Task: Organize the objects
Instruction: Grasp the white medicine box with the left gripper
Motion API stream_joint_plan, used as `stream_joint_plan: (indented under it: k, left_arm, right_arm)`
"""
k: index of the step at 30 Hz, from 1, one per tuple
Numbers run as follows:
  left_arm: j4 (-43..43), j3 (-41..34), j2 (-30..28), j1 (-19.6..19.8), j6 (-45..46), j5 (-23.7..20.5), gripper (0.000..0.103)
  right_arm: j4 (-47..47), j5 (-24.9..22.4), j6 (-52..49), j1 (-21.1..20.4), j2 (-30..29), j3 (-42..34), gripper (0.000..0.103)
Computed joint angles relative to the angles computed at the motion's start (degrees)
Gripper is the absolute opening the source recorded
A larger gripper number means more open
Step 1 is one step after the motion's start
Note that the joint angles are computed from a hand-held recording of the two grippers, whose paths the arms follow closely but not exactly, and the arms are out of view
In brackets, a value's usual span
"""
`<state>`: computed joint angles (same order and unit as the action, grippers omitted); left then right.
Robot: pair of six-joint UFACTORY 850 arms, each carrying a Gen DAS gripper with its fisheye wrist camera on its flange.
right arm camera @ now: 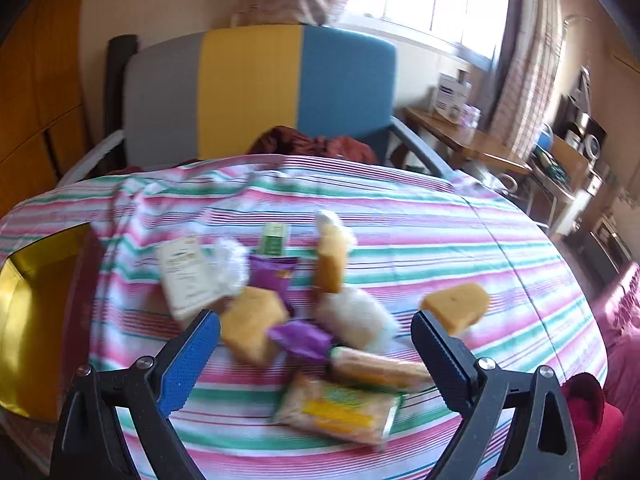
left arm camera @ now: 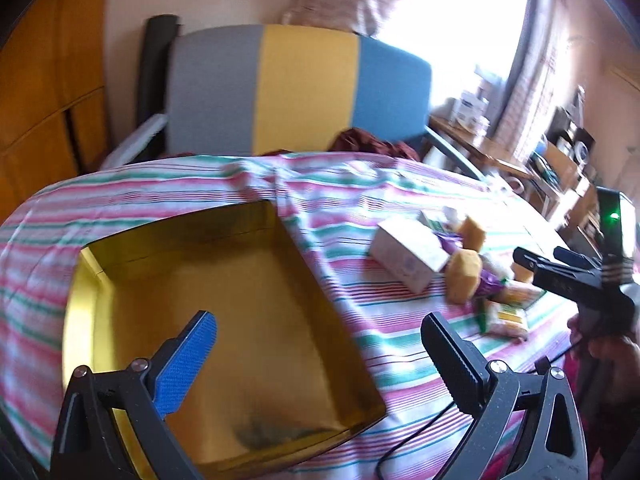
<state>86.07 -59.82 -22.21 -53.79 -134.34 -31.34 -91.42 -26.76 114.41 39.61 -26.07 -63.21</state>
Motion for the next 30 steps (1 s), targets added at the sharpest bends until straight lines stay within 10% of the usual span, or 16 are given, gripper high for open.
stream_joint_plan:
  k: [9,20,28,30]
  left_arm:
    - [-16.2,-16.2,-11.5,4.1,21.7,9.2,0.103]
    - [-53.8,-41.1,-28.5,8.6,53.1,4.6,0.103]
    - [-63.8,-55.7,-38.4,9.9,61.3,-1.7,0.102]
    - [-64.7,-57.1,-39.5,9.8,63.3,-2.4,0.078]
  right_arm:
    - [-8.5,7.1,17.9,-5.2,0.9,3.0,0.098]
    - [-20.8,9.3,32.4,-6.8,2.2,4.8,0.099]
    - [-23.4,9.7,36.6,-7.7,2.4,5.3,0.099]
    - [-23.5,9.6,37.6,-8.0,2.6,5.6,0.099]
